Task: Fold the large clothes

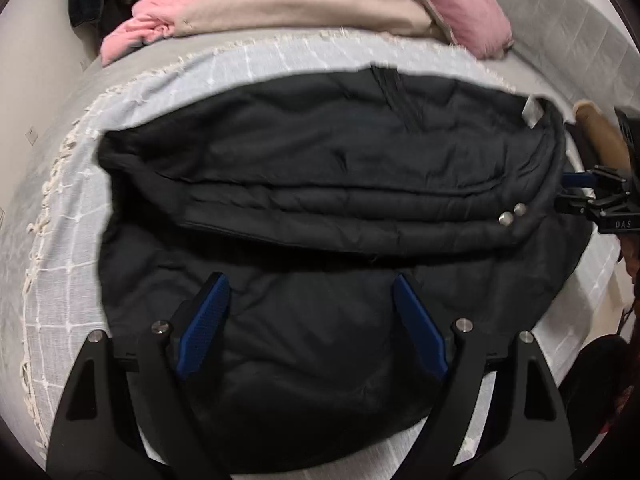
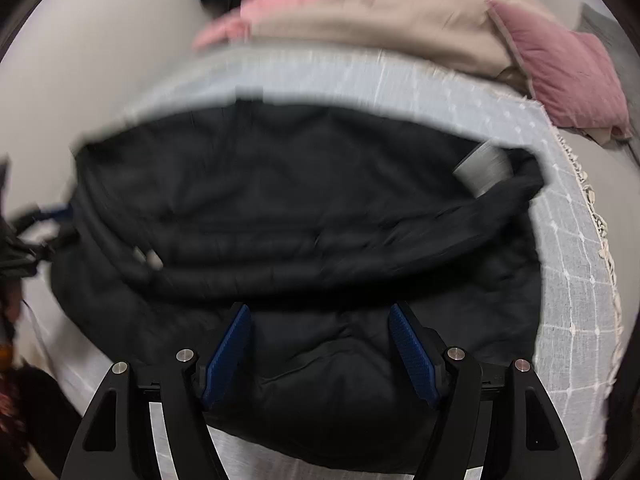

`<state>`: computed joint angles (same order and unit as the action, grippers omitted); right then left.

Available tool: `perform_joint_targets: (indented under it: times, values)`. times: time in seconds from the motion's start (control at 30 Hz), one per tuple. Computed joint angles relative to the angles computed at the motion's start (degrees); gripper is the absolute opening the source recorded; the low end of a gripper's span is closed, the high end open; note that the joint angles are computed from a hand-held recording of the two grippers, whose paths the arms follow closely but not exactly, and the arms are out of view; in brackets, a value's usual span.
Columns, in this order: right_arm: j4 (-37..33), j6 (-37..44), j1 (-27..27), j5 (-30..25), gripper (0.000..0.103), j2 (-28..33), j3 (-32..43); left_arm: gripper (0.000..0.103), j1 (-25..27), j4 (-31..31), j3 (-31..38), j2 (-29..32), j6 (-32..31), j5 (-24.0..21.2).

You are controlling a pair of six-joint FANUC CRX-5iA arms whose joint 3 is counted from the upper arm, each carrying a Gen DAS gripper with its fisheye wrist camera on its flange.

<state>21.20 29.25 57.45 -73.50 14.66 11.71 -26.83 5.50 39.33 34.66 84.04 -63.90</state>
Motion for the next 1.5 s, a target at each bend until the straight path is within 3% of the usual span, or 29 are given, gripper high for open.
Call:
perform_joint_targets:
  times: [0.13, 0.33, 0.4, 0.43, 0.53, 0.57, 0.77, 0.97, 1.03, 1.07, 1.17, 1.2, 1.23, 1.27, 1.33, 1.5]
  values:
    - [-0.3, 3.3, -0.5, -2.5, 0.073, 5.9, 5.8, 0.085, -0.8, -1.7, 6.4, 4.5, 2.0, -2.2]
    - [0.7, 1.6, -2.4, 1.7, 0.073, 9.0, 9.5, 0.085, 0.2, 1.9, 11.2, 8.2, 6.2, -0.4]
    - [2.9, -0.4, -3.0, 5.3, 0.073, 8.6, 8.3, 0.085, 1.1, 3.9, 9.8, 8.2, 8.2, 4.7]
    - [6.0, -3.7, -3.5, 10.0, 0.073, 7.3, 5.2, 0.085, 1.8, 5.8, 7.5, 7.5, 9.0, 8.3]
    - [19.2, -20.8, -4.9, 22.9, 0.073, 2.2, -7.2, 0.085, 3.3, 7.4, 3.0, 6.1, 14.1, 15.0]
    - [22.8, -25.9, -5.2, 24.0, 0.073, 1.3, -9.7, 0.085, 3.6, 6.8, 1.4, 5.3, 15.5, 16.5]
    - [30.5, -34.1, -4.6, 16.9, 0.073, -0.9, -13.5, 0.085, 3.6, -2.4, 2.3, 2.9, 23.7, 13.0]
    - [30.8, -33.4, -2.8, 4.1, 0.073, -4.2, -15.5, 0.084, 4.7, -11.1, 2.1, 0.4, 29.8, 5.2]
    - [27.7, -34.9, -3.2, 1.8, 0.073, -6.0, -17.4, 0.084, 6.0, -9.8, 1.6, 0.7, 30.1, 3.9]
    - [25.9, -35.8, -3.2, 1.2, 0.073, -6.6, -17.9, 0.081, 6.9, -7.7, 0.2, 0.4, 29.0, 4.6]
    - [17.1, -38.6, -6.3, 6.0, 0.068, -10.5, -21.7, 0.047, 9.0, 0.6, -3.5, 0.3, 24.6, 6.3]
    - [15.7, -39.9, -6.9, 9.0, 0.037, -12.2, -24.1, 0.021, 9.5, 4.5, -5.2, 0.3, 22.5, 7.3]
    - [12.9, -40.8, -8.3, 15.0, 0.017, -14.2, -26.3, 0.012, 9.5, 5.3, -5.4, 0.3, 22.0, 7.6]
    - [12.2, -41.9, -8.5, 18.0, 0.010, -15.5, -27.9, 0.009, 8.8, 3.2, -5.2, -0.2, 23.1, 8.4]
    - [17.4, -44.3, -7.4, 16.8, 0.007, -15.8, -28.5, 0.006, 7.6, -0.2, -5.8, -2.0, 24.3, 11.6]
    - [35.4, -49.9, -5.5, 13.2, 0.007, -14.6, -29.5, 0.005, 7.6, 3.9, -16.9, -8.2, 20.2, 33.0]
